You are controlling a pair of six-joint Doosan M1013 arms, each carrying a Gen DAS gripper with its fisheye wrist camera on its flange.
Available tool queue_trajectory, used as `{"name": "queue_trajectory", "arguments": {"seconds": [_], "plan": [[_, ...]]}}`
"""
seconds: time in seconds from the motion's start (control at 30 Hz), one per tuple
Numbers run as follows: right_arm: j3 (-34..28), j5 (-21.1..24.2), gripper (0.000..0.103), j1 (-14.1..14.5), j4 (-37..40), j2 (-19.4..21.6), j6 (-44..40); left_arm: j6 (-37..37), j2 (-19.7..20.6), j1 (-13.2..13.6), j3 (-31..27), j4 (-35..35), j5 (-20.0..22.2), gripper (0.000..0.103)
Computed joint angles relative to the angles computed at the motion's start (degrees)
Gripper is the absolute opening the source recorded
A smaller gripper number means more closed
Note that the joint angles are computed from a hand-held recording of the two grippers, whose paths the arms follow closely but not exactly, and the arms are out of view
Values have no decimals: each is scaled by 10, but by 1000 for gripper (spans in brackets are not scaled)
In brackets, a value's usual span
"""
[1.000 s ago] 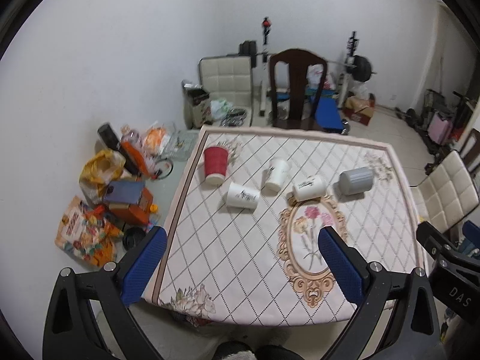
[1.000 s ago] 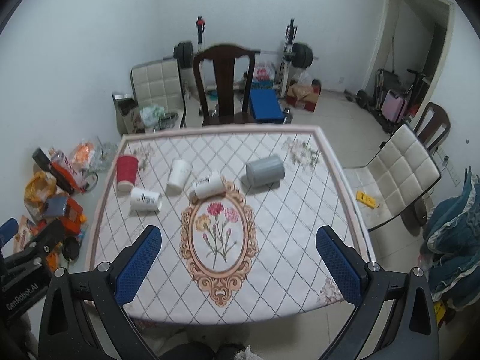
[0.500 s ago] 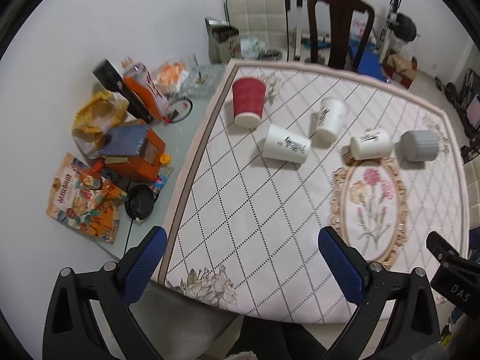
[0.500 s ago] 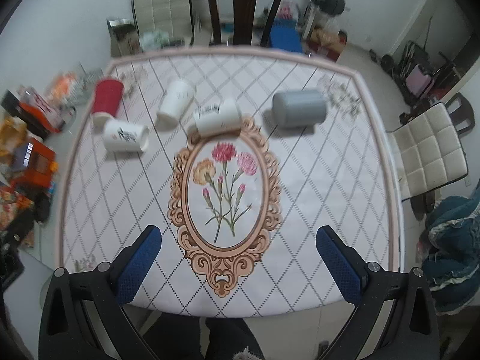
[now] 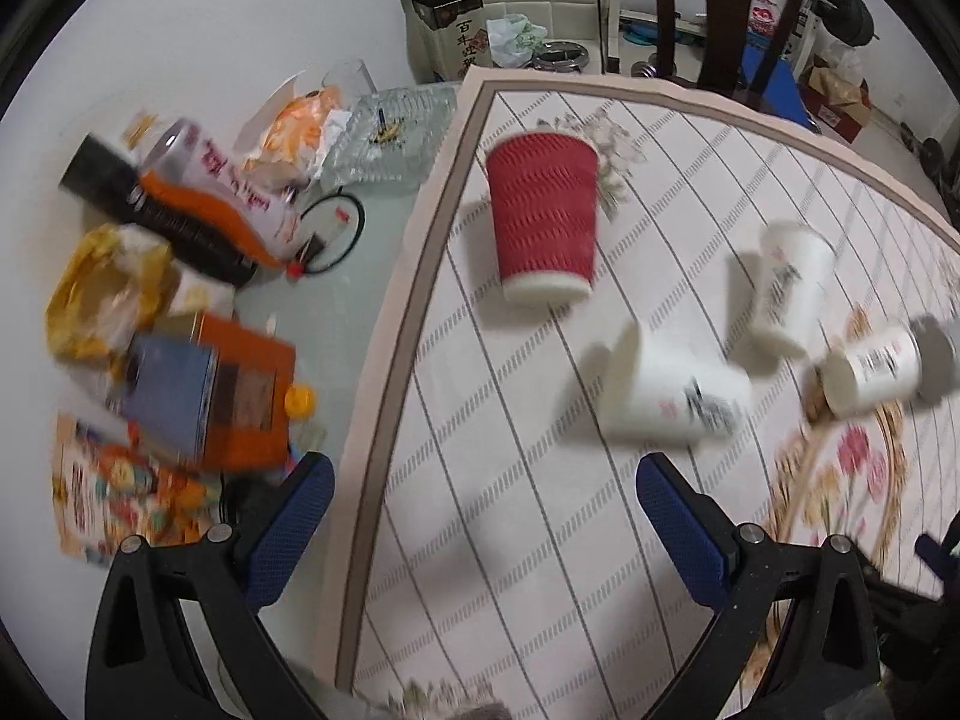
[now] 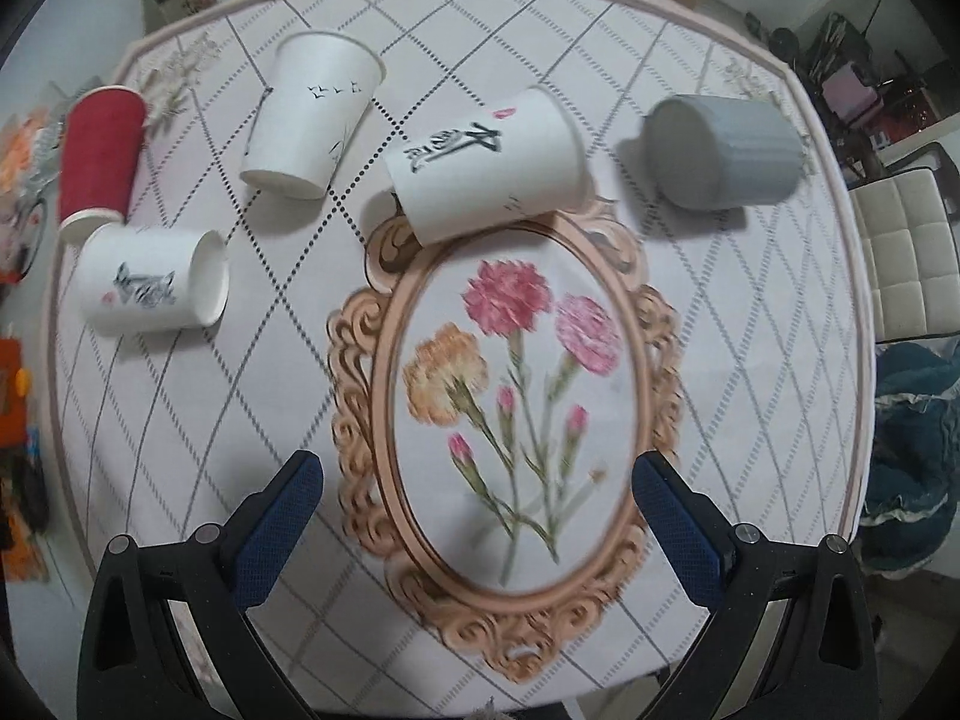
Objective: Flip cup upright
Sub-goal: 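Move the left tool toward the red ribbed cup and lower it, then close the left gripper around the red cup's body and lift it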
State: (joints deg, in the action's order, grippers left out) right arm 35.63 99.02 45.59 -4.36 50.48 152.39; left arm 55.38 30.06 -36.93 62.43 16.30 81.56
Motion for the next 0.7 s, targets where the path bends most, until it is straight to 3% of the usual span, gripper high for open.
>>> {"name": "queue_trajectory", "arguments": {"seconds": [0.3,0.53,0.6,0.63,0.7], "plan": [[-167,94,103,-21,0,100,-12,50,89,40,-115,-31,13,103],[-253,143,103,-34,1,149,4,101,156,59,-189,-103,41,102],[-303,169,103,-36,0,175,5,110,166,61,-196,-116,44,101],[-315,177,103,-37,0,181,5,112,169,62,-197,-119,45,98],[-315,180,103,-37,-2,182,7,119,178,64,-200,-129,50,76]]}}
